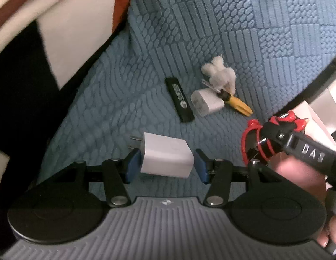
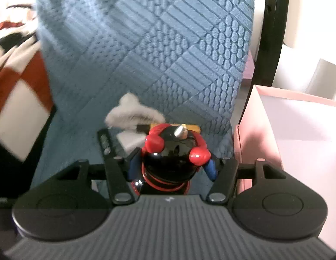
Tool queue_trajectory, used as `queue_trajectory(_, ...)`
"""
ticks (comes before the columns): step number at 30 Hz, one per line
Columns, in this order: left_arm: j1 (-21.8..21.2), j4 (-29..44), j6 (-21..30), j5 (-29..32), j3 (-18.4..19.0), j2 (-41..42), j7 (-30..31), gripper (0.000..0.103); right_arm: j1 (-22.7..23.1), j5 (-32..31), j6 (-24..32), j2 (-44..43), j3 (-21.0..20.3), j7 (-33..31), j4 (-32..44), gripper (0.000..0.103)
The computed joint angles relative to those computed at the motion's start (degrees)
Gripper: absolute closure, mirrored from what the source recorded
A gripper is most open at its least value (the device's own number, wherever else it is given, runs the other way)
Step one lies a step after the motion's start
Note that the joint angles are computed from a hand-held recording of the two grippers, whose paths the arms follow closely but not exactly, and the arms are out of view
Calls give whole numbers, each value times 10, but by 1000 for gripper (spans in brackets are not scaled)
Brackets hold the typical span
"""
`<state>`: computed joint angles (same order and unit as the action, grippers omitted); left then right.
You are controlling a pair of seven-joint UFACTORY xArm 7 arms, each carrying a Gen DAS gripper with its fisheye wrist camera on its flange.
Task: Organize rigid objects
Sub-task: 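Grasp the white USB charger with the left gripper while the right gripper lifts the figurine, then carry the charger with the left gripper while the right gripper carries the figurine into the pink box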
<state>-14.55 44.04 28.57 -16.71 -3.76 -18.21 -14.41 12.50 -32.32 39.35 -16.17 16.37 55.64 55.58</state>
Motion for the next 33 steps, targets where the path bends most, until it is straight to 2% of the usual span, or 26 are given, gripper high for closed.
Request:
queue_trajectory(11, -22, -90, 37, -33, 17, -137, 7, 44, 42, 74, 46, -125, 38, -44, -76, 41)
queue_trajectory(18, -23, -126, 50, -17, 7, -205, -23, 44, 63, 132, 52, -182, 42, -93, -114, 41)
queue_trajectory(26, -32, -132, 71, -15, 12, -235, -41, 44, 83, 206, 57, -196, 41, -118, -136, 41)
queue_trajectory(33, -34, -124, 72, -12, 12, -229, -42, 44, 83, 219, 66, -182, 43, -128, -136, 41)
